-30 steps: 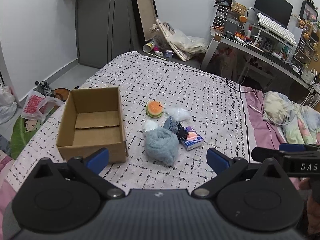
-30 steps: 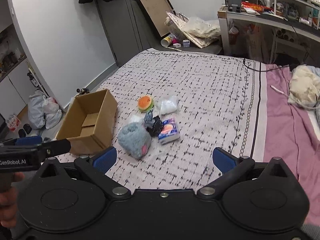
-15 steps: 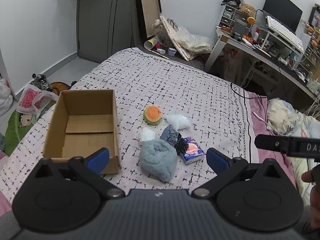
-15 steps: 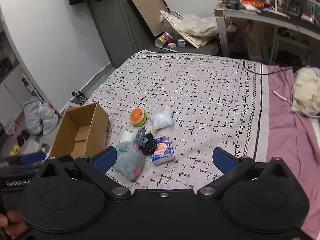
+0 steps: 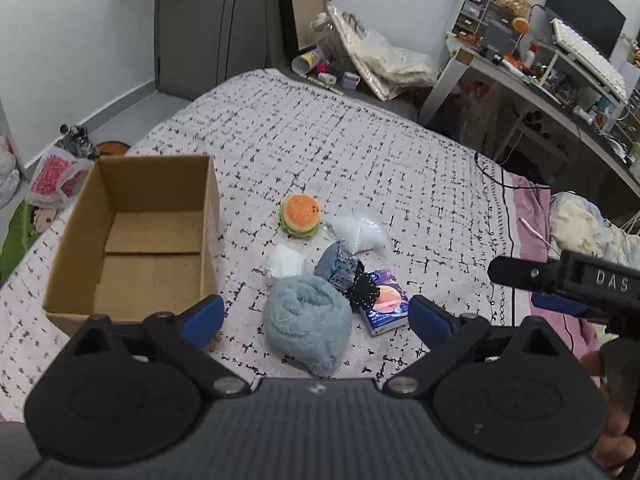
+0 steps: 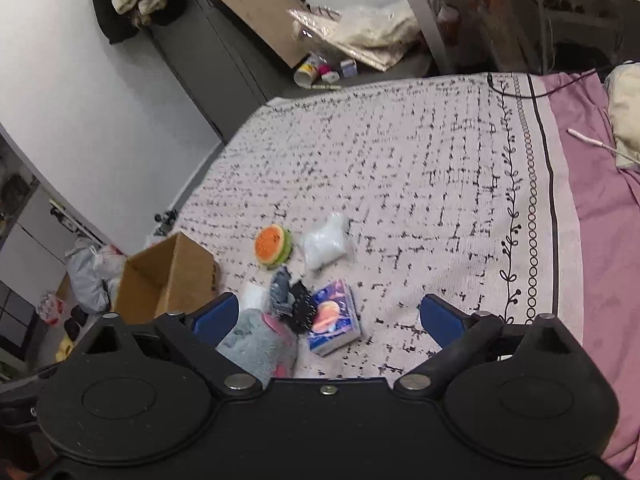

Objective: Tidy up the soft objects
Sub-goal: 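Reach both tools to the grey-blue plush toy and close on it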

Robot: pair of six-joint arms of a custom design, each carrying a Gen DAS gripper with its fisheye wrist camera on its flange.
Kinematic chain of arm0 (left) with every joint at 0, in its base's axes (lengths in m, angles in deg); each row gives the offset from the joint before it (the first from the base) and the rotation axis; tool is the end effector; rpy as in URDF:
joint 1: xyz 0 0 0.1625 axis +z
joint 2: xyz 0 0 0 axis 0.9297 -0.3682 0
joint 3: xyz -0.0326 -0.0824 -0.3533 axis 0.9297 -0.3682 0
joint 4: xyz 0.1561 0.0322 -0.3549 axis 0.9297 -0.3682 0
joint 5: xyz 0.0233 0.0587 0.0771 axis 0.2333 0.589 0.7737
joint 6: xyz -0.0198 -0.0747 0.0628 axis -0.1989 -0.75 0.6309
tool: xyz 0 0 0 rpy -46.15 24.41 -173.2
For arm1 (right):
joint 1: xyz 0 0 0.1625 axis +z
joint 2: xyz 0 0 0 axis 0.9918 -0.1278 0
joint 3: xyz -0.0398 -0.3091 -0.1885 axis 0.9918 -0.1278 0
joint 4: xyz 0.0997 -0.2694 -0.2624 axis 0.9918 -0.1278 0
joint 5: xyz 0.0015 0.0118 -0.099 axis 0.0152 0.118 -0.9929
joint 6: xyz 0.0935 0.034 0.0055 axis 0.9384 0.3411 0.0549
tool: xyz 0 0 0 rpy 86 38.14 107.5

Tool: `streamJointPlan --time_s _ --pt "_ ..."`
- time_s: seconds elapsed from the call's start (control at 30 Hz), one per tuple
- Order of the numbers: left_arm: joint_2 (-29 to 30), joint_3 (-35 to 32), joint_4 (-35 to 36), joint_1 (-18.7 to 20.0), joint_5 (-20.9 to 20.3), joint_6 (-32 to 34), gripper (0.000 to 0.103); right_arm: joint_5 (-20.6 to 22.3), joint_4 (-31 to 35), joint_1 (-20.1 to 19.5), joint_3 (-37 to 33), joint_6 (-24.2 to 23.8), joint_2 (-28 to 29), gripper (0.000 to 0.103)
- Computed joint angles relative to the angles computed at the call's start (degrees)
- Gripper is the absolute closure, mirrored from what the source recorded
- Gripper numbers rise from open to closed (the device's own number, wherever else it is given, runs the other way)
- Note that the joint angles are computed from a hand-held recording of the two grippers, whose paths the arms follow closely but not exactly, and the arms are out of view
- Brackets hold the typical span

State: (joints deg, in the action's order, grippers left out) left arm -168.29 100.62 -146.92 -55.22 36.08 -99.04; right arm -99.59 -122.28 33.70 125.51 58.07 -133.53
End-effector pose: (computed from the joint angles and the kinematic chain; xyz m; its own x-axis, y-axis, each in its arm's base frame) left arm -0.3003 -0.2748 0.2113 -0.8272 0.1615 -0.5382 0.4370 0.7871 -0.4354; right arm 0.2155 -0.2700 0.2826 -0.9259 0.1235 0.3569 -0.1540 0.7393 -0.6555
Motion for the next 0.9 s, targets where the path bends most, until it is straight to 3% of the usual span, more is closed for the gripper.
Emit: streamJointPlan --time_s 0.17,0.27,0.33,0.4,0.53,0.7,0.9 --pt "3.44 -0.20 -5.60 2.81 -0.01 1.85 0.012 4.25 -2.36 -3.71 1.25 0.29 -0.53 0.012" --pt "5.73 -0.56 -7.15 3.88 1.10 2.05 0.016 9.60 -1.80 -7.13 1.80 0.72 -1.01 0.021" --pt "6.62 -0.56 -6.33 4.21 2.50 -0.39 0.026 11.54 -1.78 -8.46 1.67 0.05 0.07 0.024" --pt "7.22 -0.22 -8.28 5.73 1.37 -0.84 0.035 13.25 -2.32 -9.27 1.75 -0.67 0.90 0.028" --pt "8.44 0.00 -8.24 7.58 0.69 -3.23 0.046 18.00 -2.94 -11.20 1.79 -0.94 1.76 0.033" --pt "9.65 0.86 -9.53 8.95 0.71 -4.13 0.048 20.20 -3.18 -12.91 1.41 -0.60 3.84 0.042" --pt "10.40 1.62 -10.52 10.69 -0.38 -5.17 0.048 21.54 -4.70 -14.06 1.06 0.01 6.42 0.044"
